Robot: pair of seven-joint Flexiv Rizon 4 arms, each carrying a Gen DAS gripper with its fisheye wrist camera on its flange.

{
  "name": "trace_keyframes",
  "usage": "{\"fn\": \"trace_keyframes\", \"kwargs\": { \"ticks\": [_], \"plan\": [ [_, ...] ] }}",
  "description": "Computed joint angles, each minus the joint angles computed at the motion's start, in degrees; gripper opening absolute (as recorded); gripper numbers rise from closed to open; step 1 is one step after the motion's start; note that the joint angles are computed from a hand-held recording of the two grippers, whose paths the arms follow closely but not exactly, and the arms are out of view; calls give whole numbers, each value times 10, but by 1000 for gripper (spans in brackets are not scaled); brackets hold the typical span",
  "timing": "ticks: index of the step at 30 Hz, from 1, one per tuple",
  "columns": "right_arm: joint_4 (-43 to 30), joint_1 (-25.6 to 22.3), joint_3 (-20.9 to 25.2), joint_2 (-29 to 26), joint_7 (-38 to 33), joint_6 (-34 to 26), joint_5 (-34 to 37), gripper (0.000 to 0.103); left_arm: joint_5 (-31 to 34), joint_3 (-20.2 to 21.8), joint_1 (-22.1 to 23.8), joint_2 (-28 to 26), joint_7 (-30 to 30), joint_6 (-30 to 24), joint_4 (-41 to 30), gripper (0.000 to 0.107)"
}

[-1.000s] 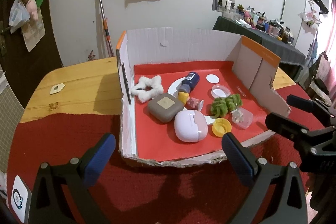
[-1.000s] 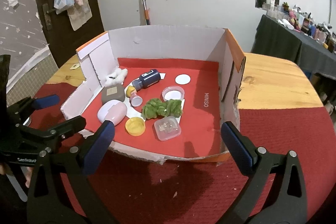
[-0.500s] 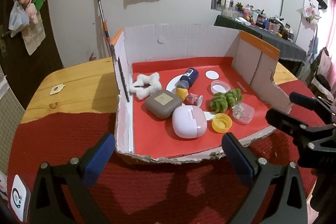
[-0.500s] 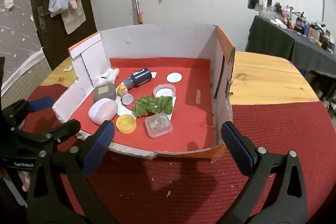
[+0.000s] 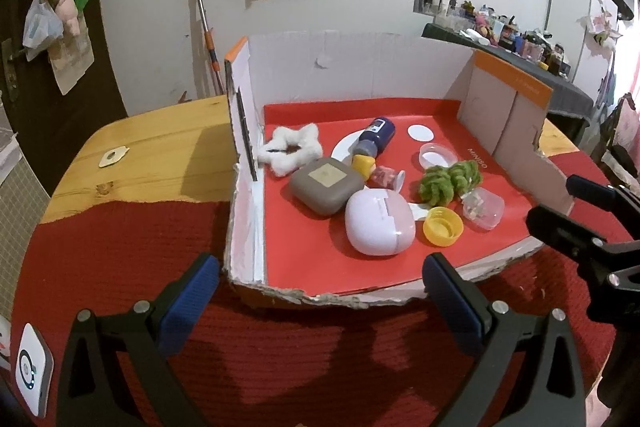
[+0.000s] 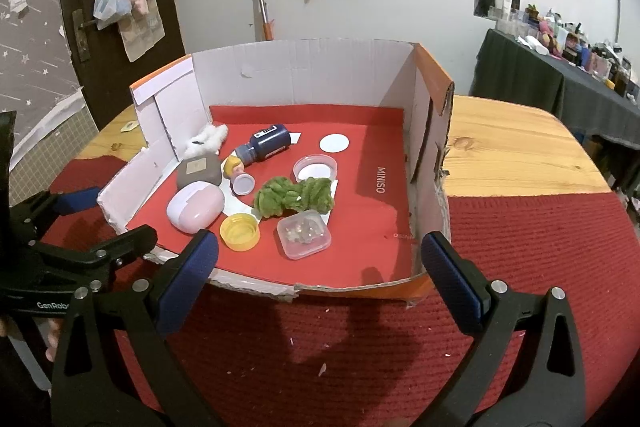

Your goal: Organize objects

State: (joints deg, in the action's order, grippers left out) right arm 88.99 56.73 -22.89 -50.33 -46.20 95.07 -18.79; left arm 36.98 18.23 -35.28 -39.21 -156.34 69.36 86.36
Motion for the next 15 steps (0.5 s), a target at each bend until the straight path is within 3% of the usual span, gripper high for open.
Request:
{"fn": "trace_keyframes", "kwargs": {
  "ticks": [15],
  "plan": [
    [25,23,-20,11,-13,22,22,103,30,7,-15,17,-32,0,11,103]
  ]
}}
